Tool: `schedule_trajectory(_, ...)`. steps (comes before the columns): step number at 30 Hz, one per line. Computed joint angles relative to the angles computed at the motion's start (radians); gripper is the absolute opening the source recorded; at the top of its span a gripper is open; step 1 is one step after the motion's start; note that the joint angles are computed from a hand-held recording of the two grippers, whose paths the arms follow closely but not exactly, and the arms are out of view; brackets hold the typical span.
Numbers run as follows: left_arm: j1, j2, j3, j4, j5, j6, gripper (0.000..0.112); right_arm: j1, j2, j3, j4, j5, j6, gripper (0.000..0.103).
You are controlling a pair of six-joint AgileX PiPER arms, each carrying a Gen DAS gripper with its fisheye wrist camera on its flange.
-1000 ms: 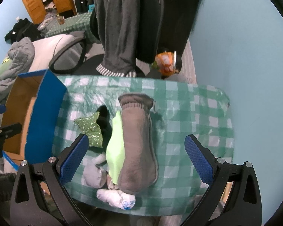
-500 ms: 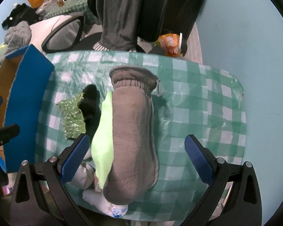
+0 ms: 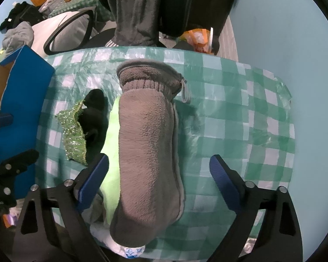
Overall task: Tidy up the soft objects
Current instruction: 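Lower the right gripper onto the grey fleece sock while the left gripper approaches the green glittery pad, then close the right gripper on the grey sock while the left gripper grasps the green glittery pad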
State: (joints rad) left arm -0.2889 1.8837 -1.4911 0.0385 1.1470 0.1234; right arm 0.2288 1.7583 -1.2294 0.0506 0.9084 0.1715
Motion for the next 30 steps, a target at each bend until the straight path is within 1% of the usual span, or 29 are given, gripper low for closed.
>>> schedule_trajectory(2,-0.007,0.009,0.008,-0.005,-0.009,0.002,0.084,-0.010,0.009,-0.002,0.018,0.006,-0.016,0.080)
schedule_trajectory(6,-0.018,0.026,0.018,-0.015,-0.021,0.002,0.084,-0.032,0.016,-0.001,0.058,0.014,-0.047,0.070)
schedule_trajectory(7,-0.023,0.030,0.018,-0.014,-0.023,-0.001,0.084,-0.037,0.016,0.002,0.068,0.013,-0.055,0.064)
schedule_trajectory(8,-0.027,0.033,0.019,-0.012,-0.026,-0.004,0.084,-0.042,0.016,0.005,0.080,0.013,-0.062,0.056)
schedule_trajectory(9,-0.032,0.037,0.021,-0.009,-0.030,-0.006,0.084,-0.050,0.014,0.008,0.093,0.014,-0.072,0.051)
schedule_trajectory(11,-0.045,0.052,0.022,0.010,-0.031,-0.018,0.084,-0.065,0.009,0.014,0.117,0.011,-0.088,0.036)
schedule_trajectory(12,-0.049,0.058,0.022,0.017,-0.032,-0.022,0.084,-0.068,0.007,0.016,0.122,0.010,-0.092,0.033)
schedule_trajectory(19,-0.079,0.086,0.035,0.040,-0.047,-0.038,0.084,-0.084,-0.013,0.028,0.141,0.001,-0.120,0.027)
schedule_trajectory(25,-0.104,0.115,0.031,0.057,-0.060,-0.063,0.084,-0.104,-0.021,0.035,0.152,0.007,-0.133,0.027)
schedule_trajectory(30,-0.116,0.131,0.005,0.058,-0.052,-0.083,0.084,-0.114,-0.034,0.047,0.161,0.011,-0.142,0.027)
